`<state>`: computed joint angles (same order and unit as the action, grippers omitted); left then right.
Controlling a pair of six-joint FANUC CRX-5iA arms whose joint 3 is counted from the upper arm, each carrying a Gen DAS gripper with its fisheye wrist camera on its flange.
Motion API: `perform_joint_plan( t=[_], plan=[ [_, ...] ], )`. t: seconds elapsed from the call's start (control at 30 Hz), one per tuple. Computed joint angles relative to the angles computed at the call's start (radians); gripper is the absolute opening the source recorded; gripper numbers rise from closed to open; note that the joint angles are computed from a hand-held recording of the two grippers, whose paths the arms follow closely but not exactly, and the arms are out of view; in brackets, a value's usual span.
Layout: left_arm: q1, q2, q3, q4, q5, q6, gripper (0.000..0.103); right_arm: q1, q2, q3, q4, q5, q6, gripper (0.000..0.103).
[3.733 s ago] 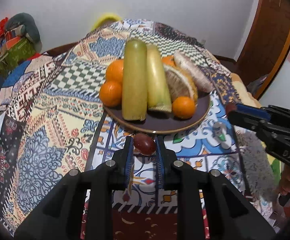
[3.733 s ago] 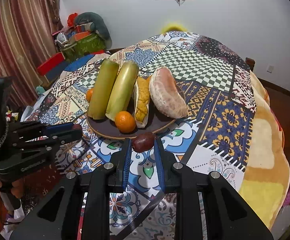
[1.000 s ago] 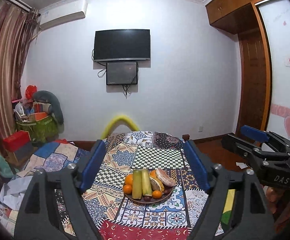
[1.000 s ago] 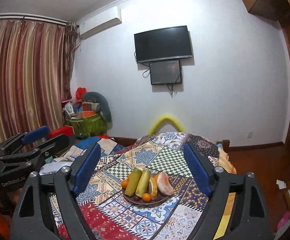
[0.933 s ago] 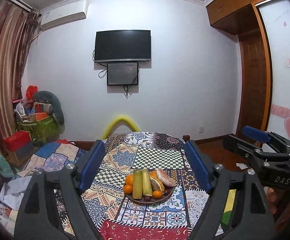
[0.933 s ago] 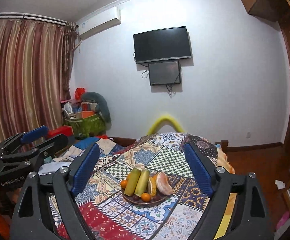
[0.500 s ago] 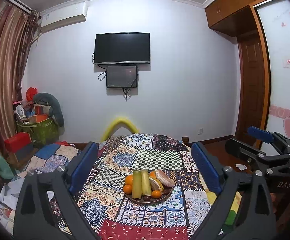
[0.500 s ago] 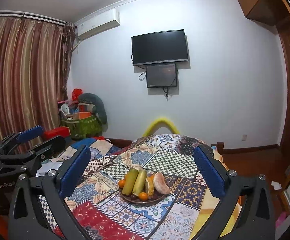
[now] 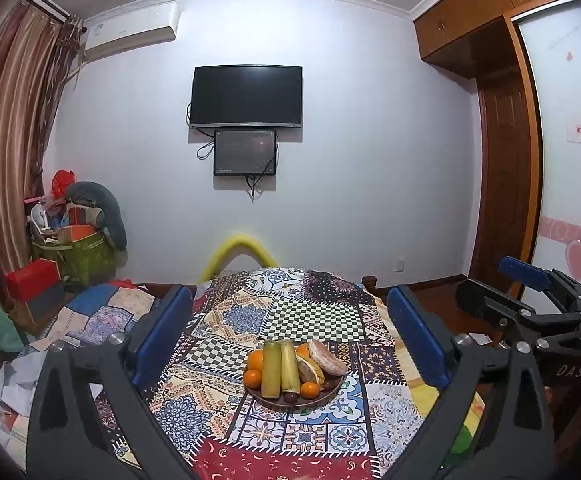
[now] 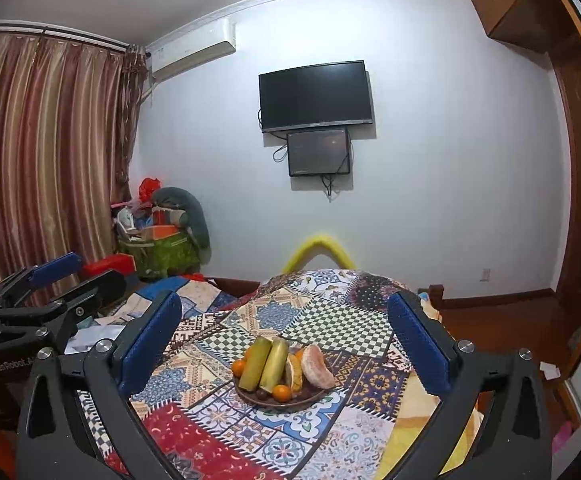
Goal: Organize fruits
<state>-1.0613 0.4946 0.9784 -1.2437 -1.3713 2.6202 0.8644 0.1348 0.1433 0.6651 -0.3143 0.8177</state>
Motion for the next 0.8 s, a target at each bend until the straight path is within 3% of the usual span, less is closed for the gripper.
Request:
perform_joint_plan(
  t=[0.8],
  plan=[
    [0.017, -0.013, -0.014, 0.037, 0.036, 0.0, 0.101, 0.002, -0.003, 0.012, -0.023, -0.017, 0.009, 0.103]
  ],
)
